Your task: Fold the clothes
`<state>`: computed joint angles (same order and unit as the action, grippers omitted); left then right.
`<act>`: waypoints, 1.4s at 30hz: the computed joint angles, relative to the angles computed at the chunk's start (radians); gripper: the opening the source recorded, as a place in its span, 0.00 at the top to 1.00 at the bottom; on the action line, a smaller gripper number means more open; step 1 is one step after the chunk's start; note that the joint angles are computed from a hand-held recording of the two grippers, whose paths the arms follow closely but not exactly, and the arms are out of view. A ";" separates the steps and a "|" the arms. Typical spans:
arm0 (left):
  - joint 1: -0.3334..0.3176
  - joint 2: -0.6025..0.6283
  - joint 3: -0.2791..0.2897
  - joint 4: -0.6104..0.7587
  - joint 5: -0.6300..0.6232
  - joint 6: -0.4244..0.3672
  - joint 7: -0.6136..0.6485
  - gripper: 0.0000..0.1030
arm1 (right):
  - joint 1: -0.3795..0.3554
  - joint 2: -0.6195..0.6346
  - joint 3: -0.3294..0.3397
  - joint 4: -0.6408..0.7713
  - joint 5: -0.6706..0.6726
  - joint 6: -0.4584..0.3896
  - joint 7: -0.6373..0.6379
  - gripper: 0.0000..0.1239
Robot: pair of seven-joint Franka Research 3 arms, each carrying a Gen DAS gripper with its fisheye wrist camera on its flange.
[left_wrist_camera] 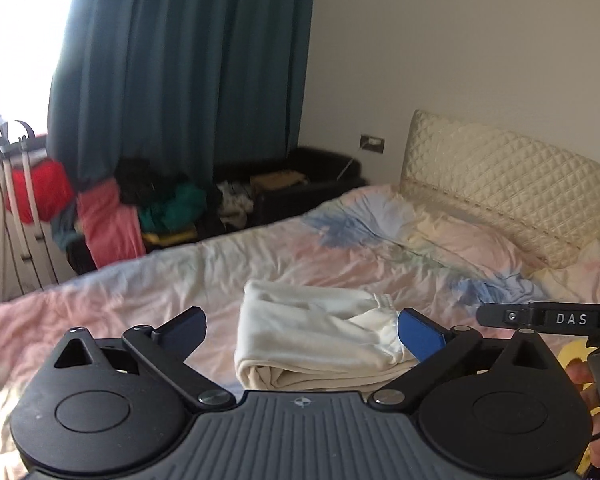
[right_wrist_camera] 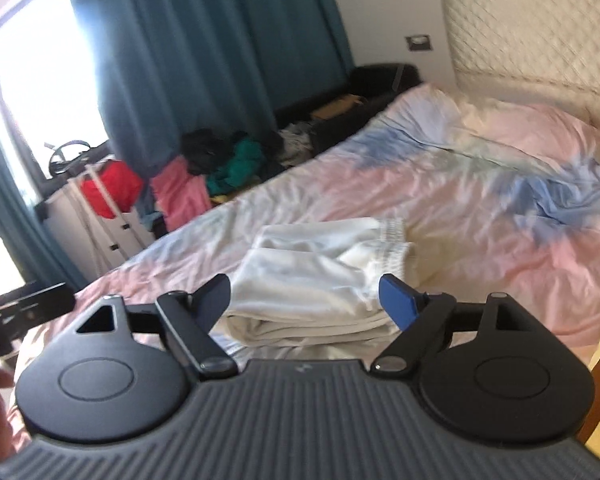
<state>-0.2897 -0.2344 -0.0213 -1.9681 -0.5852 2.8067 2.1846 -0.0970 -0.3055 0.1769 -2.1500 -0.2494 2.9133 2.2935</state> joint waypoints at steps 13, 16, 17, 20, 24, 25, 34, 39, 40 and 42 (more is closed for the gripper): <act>-0.142 -0.289 0.091 -0.317 0.102 0.139 -0.099 0.00 | -0.212 -0.234 0.270 -0.212 -0.100 0.108 0.147 0.33; -0.183 -0.326 0.130 -0.377 0.109 0.177 -0.118 0.00 | -0.287 -0.294 0.348 -0.259 -0.093 0.140 0.183 0.33; -0.193 -0.337 0.139 -0.397 0.115 0.191 -0.127 0.00 | -0.300 -0.307 0.364 -0.272 -0.086 0.152 0.180 0.33; -0.195 -0.364 0.145 -0.450 0.148 0.224 -0.163 0.00 | -0.345 -0.353 0.420 -0.308 -0.063 0.177 0.178 0.33; -0.214 -0.395 0.167 -0.516 0.194 0.274 -0.189 0.00 | -0.421 -0.416 0.509 -0.353 -0.027 0.228 0.183 0.33; -0.214 -0.400 0.170 -0.530 0.206 0.284 -0.198 0.00 | -0.443 -0.436 0.535 -0.363 -0.017 0.239 0.185 0.33; -0.239 -0.441 0.219 -0.616 0.322 0.344 -0.253 0.00 | -0.523 -0.471 0.663 -0.381 0.081 0.272 0.130 0.33; -0.244 -0.435 0.250 -0.634 0.378 0.366 -0.301 0.00 | -0.565 -0.483 0.719 -0.373 0.134 0.261 0.102 0.33; -0.241 -0.432 0.252 -0.634 0.387 0.366 -0.315 0.00 | -0.574 -0.489 0.728 -0.372 0.142 0.260 0.102 0.33; -0.234 -0.426 0.258 -0.634 0.405 0.366 -0.345 0.00 | -0.579 -0.485 0.735 -0.367 0.151 0.251 0.095 0.33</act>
<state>-0.5235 -0.6605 0.2366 -2.6023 -0.1804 3.1730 1.8401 -0.6755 -0.7909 0.9124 -2.5173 -0.0981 3.1642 2.3881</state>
